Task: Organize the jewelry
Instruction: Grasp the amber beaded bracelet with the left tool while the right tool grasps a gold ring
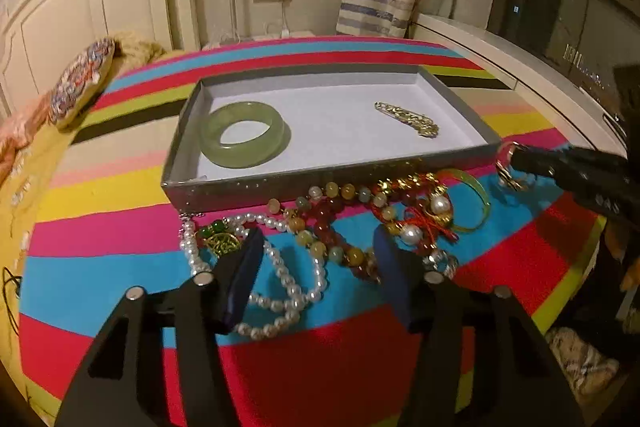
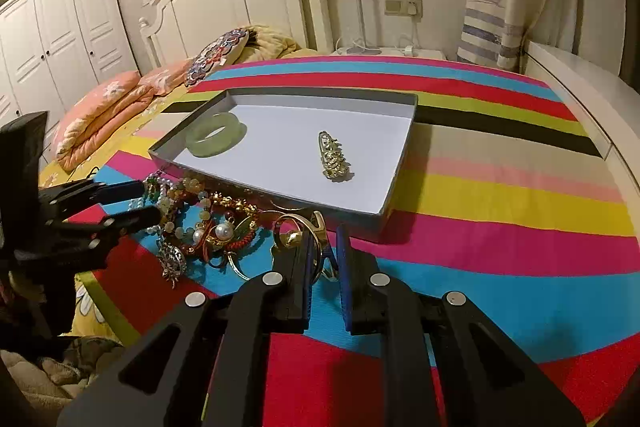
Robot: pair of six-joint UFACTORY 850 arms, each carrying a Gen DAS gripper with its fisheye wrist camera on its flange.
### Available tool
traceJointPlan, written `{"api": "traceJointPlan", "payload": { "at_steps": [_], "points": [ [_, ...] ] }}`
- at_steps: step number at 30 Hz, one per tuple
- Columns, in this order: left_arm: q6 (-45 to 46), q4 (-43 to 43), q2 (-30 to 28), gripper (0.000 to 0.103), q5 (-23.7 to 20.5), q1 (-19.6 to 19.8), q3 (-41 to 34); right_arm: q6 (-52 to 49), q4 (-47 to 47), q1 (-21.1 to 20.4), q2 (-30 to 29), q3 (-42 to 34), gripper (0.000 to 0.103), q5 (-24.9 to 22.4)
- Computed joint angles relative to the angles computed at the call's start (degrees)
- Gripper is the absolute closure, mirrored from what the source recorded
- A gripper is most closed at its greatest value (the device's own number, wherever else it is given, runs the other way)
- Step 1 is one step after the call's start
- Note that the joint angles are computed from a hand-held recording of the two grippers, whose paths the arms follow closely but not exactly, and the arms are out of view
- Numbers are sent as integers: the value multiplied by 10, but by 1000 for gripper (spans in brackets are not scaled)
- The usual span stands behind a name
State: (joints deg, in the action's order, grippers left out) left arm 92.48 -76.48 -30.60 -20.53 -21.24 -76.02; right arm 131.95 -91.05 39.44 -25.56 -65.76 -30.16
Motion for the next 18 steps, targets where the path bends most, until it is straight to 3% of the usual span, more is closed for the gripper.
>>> {"api": "traceJointPlan", "payload": {
  "at_steps": [6,10,12,15,18],
  "points": [
    [-100,75,-40,66,-21,5,-63,13,-9,-2,-1,2,89,6],
    [-184,174,-65,73,-22,-3,-101,25,-17,-3,2,7,89,5],
    [-170,173,-66,73,-15,-6,-100,32,-21,-4,4,10,89,4],
    [-188,207,-72,83,-31,-8,-108,38,-24,-5,3,11,89,6],
    [-152,191,-68,83,-17,-13,-100,36,-24,-3,3,10,89,5]
  ]
}}
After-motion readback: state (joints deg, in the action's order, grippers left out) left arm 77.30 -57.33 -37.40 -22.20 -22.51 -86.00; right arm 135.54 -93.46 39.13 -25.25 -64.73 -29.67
